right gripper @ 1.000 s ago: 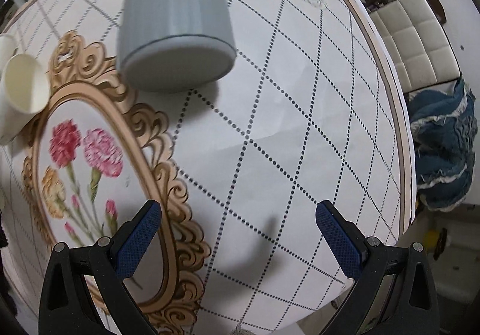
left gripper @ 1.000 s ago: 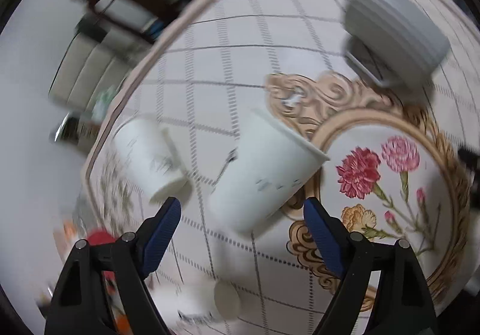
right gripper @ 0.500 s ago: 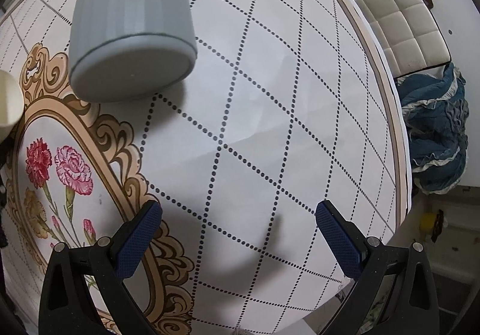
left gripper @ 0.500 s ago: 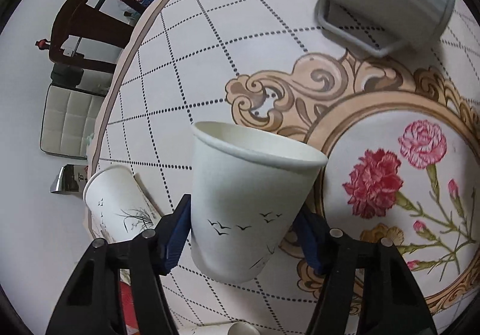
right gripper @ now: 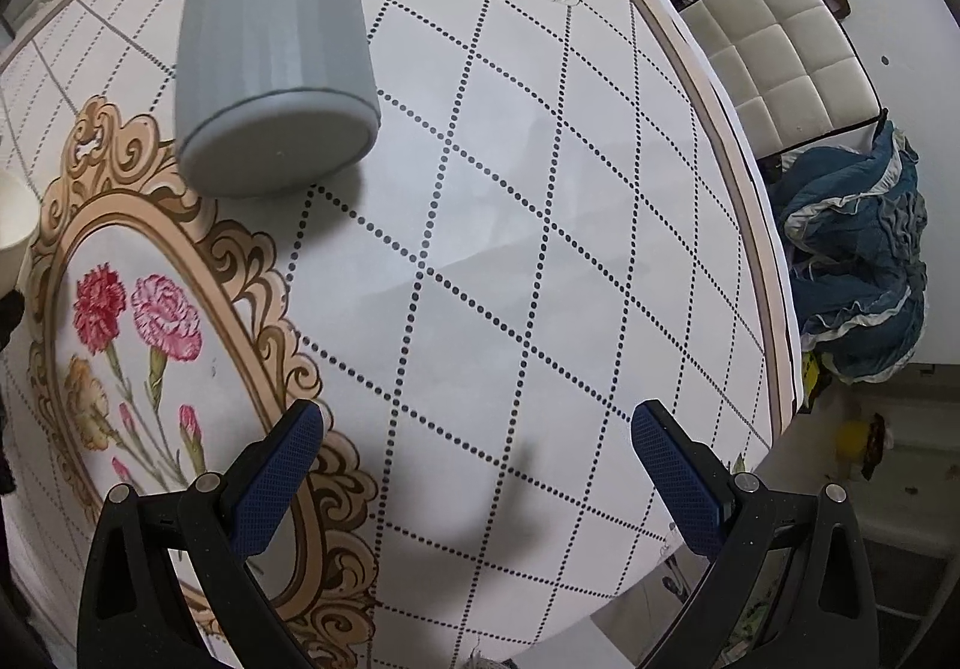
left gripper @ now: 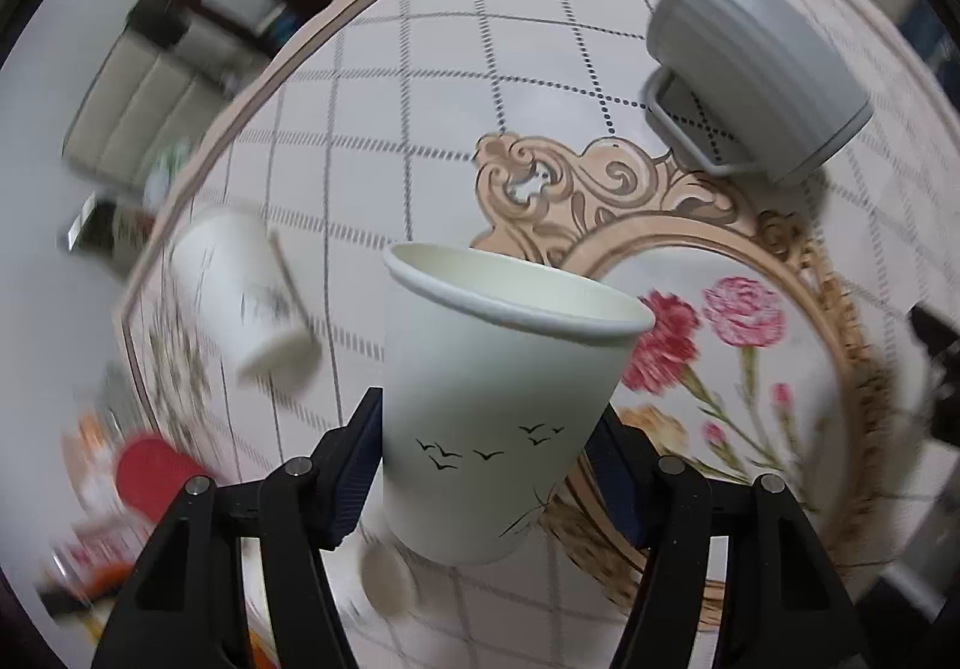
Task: Flip cup upright
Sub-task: 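Rotate the cup opening-up and carry it to the flower oval with the left gripper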
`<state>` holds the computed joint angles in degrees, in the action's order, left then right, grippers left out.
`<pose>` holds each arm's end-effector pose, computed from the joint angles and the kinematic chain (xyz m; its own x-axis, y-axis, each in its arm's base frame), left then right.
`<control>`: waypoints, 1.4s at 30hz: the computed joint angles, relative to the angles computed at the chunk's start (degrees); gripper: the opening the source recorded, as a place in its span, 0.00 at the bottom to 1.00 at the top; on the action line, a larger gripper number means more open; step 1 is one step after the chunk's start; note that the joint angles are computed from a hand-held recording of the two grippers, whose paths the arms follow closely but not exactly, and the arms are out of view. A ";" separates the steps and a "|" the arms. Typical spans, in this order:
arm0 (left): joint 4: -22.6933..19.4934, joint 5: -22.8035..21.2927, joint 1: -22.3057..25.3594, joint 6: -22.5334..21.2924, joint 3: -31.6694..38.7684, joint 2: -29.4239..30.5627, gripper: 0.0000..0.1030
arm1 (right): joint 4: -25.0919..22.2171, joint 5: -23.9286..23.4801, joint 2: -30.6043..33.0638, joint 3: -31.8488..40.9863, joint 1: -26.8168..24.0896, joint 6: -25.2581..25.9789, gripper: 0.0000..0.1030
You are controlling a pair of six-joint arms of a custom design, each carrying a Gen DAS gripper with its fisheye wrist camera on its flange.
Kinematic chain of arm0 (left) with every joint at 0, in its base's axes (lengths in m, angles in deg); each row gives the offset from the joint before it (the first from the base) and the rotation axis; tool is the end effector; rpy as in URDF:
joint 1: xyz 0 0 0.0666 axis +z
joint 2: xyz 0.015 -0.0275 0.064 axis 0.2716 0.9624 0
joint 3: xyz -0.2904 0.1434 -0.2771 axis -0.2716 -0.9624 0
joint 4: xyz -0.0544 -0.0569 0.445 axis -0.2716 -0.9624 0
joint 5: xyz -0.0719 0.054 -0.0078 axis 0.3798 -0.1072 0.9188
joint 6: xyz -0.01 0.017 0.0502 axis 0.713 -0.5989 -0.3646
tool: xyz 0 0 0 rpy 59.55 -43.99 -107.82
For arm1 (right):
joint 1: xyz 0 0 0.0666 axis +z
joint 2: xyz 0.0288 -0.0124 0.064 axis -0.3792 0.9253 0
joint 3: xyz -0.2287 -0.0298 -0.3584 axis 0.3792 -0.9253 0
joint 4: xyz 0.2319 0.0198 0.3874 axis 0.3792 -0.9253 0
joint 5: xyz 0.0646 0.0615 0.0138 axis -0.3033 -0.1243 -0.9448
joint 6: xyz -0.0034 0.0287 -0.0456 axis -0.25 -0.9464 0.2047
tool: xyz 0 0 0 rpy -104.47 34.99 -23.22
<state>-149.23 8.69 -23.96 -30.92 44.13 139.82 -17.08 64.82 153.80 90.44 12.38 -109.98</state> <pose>0.4176 -0.3363 0.4318 -0.9336 0.3401 -0.1124 0.3117 0.9260 0.2129 0.4090 0.2722 0.4187 -0.9964 0.0818 -0.0237 0.0851 0.9554 -0.2827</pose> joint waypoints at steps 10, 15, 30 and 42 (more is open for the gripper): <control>0.95 16.45 -2.02 31.70 -8.74 -9.57 0.60 | 0.00 -1.32 -5.32 -3.17 3.11 2.31 1.00; 8.45 22.98 -4.12 48.05 -16.96 -15.39 0.60 | 0.95 -1.50 -7.34 -5.37 2.88 4.97 1.00; 17.66 23.13 -8.61 61.69 -20.48 -13.18 0.61 | 2.37 0.36 -8.86 -9.56 0.25 9.85 1.00; 16.31 24.57 -8.01 58.12 -17.71 -9.47 0.91 | 2.86 -0.17 -9.62 -10.88 -1.38 10.66 1.00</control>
<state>-132.91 33.26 -31.96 27.20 26.42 130.35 -14.22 64.66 144.18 79.56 11.00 -99.32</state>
